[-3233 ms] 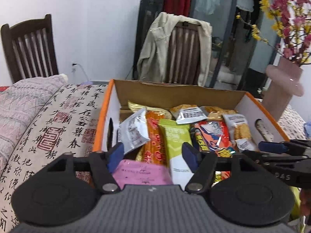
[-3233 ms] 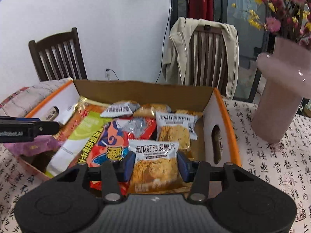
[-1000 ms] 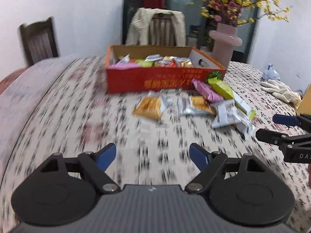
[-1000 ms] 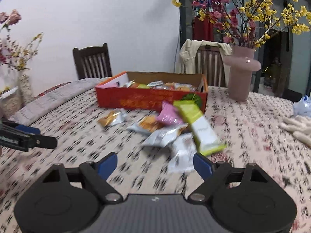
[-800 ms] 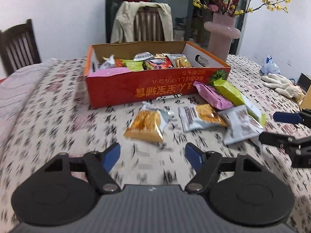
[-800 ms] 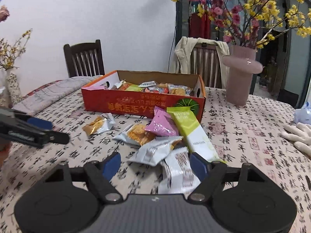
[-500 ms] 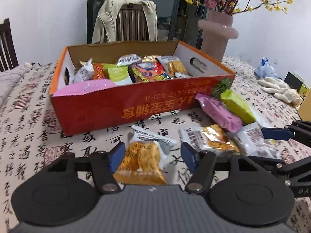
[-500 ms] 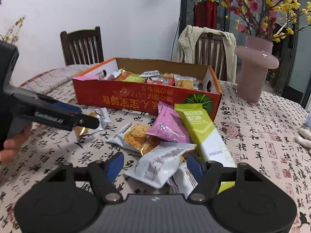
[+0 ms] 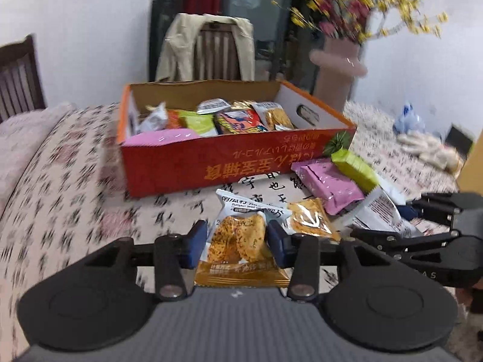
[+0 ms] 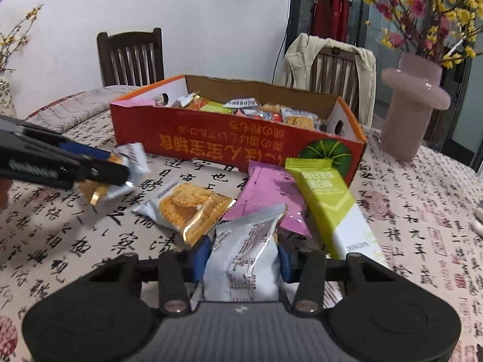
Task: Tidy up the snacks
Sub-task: 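Grasp a cookie packet with the left tool while the right tool grasps a white packet, then carry both packets into the orange box and open both tools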
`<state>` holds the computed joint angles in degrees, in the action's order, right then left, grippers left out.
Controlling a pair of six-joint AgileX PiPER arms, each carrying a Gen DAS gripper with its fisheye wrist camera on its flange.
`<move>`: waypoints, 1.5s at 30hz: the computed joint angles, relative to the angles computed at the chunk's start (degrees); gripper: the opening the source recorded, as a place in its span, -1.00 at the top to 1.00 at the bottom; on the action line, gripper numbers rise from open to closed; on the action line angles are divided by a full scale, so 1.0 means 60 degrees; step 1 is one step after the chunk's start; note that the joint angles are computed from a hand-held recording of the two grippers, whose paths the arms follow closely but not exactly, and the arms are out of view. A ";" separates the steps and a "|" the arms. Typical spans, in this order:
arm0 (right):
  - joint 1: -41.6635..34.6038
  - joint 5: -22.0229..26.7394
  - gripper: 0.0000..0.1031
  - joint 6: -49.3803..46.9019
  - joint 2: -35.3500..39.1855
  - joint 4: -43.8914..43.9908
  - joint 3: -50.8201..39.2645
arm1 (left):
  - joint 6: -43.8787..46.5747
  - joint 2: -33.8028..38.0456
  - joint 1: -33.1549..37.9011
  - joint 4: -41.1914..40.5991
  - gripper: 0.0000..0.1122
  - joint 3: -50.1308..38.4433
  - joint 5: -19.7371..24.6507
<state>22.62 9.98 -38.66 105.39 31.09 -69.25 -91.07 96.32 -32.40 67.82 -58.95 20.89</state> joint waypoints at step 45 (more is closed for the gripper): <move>-0.1685 0.4353 0.13 0.0301 0.3375 0.1723 -0.7928 | 0.9641 0.5615 0.2358 -0.7250 0.17 -1.1191 0.3523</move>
<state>12.51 36.09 -36.85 125.64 41.43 -116.82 -33.23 130.01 -18.25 24.32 -126.09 42.03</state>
